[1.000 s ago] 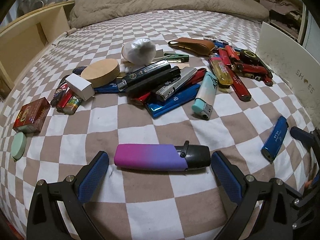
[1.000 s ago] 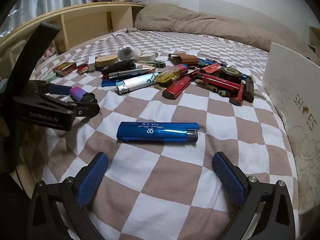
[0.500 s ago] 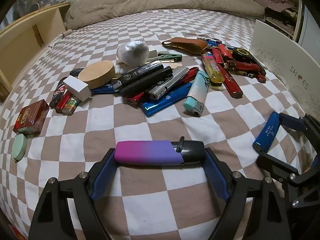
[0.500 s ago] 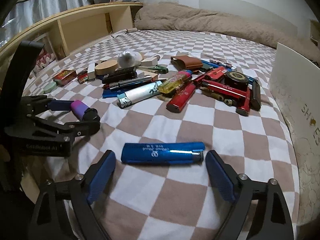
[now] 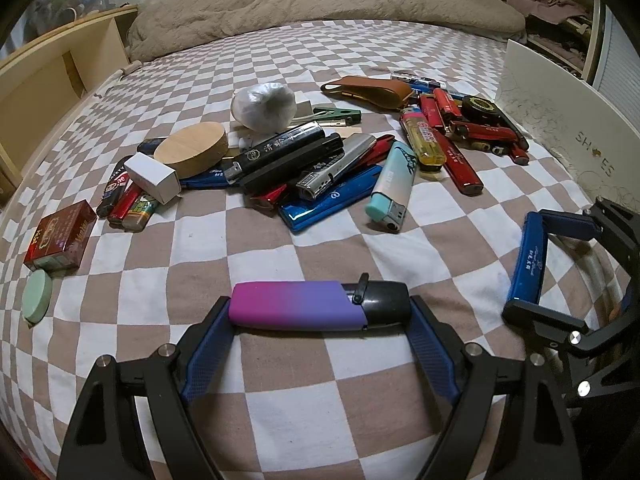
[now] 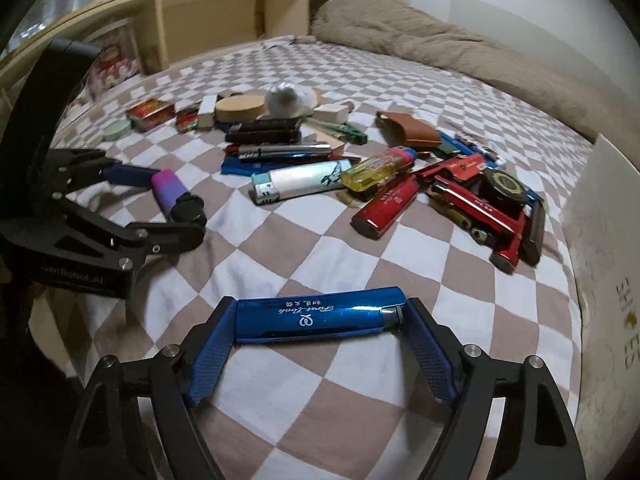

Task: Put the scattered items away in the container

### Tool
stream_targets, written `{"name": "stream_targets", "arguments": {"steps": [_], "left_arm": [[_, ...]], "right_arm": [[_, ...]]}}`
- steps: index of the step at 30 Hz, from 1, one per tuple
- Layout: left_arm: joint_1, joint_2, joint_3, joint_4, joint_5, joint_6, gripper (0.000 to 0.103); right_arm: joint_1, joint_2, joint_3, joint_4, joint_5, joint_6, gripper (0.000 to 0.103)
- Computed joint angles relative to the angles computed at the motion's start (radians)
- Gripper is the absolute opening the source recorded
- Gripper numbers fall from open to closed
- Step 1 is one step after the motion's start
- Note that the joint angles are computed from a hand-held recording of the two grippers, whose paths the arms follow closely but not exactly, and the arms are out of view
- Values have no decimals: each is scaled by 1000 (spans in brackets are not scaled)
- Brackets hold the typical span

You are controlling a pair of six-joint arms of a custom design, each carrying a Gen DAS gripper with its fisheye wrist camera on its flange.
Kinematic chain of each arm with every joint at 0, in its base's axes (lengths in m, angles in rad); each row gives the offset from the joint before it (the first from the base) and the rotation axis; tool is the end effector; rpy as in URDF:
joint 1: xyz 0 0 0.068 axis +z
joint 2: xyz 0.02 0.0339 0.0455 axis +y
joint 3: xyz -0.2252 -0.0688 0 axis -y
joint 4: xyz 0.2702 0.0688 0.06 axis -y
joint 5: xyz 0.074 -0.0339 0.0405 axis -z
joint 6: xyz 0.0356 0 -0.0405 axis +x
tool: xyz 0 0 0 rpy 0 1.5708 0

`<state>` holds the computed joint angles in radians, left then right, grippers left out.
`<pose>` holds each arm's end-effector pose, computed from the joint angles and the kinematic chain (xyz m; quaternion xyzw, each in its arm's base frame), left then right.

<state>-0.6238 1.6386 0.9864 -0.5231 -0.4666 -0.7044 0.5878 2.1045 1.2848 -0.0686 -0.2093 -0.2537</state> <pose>0.2749 -0.1781 0.1242 -0.0838 0.9513 0.0607 0.2902 0.3549 0.2454 0.0664 -0.4147 0.8412 0.1524 0.3118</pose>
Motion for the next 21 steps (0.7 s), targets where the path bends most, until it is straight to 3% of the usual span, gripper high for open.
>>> {"name": "stream_targets", "arguments": {"steps": [3, 16, 21], "left_arm": [[1, -1, -1, 1, 1, 1, 85], [-1, -3, -2, 2, 1, 1, 85], [-2, -1, 2, -4, 0, -3, 85]], "right_arm": [[-20, 9, 23, -37, -29, -35, 90], [-60, 137, 243, -247, -144, -173, 94], [-51, 124, 213, -205, -115, -148, 93]]}}
